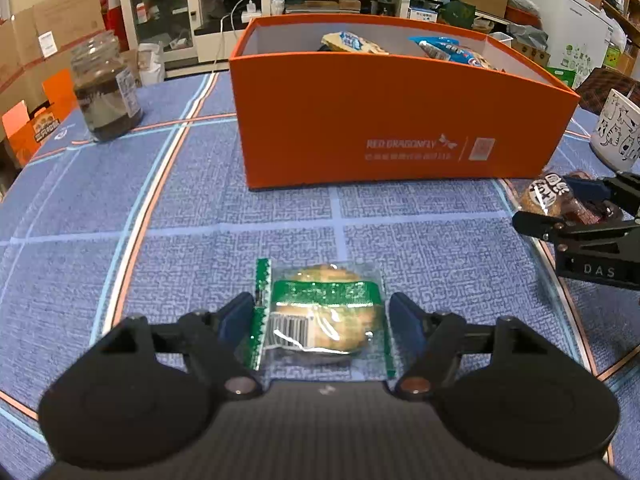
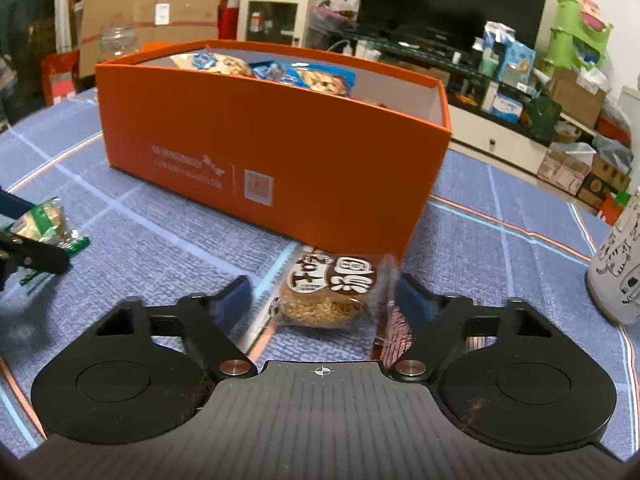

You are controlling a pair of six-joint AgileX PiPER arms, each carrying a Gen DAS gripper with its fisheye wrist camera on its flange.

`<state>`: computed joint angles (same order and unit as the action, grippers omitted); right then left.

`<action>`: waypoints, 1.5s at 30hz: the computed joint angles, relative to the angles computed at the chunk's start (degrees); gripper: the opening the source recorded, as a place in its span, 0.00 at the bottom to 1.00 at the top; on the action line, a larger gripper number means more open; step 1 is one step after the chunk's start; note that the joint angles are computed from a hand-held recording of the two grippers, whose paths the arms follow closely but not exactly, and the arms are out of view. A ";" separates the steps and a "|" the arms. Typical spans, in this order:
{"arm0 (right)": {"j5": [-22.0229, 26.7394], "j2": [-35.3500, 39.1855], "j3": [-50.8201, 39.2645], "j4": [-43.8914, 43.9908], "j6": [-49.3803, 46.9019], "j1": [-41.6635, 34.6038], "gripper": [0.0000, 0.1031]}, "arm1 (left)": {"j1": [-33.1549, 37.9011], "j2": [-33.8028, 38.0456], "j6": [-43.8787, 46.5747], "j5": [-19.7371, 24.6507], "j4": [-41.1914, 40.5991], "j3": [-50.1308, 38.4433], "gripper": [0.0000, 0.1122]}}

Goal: Organize snacks

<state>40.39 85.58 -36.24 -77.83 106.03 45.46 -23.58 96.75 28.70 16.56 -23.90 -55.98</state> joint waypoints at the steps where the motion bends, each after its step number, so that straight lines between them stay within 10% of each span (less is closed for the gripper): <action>1: 0.27 -0.16 -0.25 0.28 -0.27 0.63 0.45 | 0.16 -0.07 0.93 -0.18 -0.72 0.19 0.63; 14: -2.89 -10.31 -1.86 1.93 -1.66 4.16 0.39 | 3.99 -5.58 16.85 4.16 -18.34 -2.36 0.53; 31: -17.36 5.60 -18.26 -12.78 7.22 -23.77 0.42 | -1.69 32.25 -26.60 22.74 17.53 -65.49 0.58; 45: -13.98 -4.03 -14.96 -15.02 8.79 -20.58 0.71 | -0.88 14.87 -19.92 6.17 9.86 -40.25 0.72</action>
<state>26.41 81.54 -51.20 -92.84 114.82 24.89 -24.45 111.62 8.79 22.73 -14.04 -96.23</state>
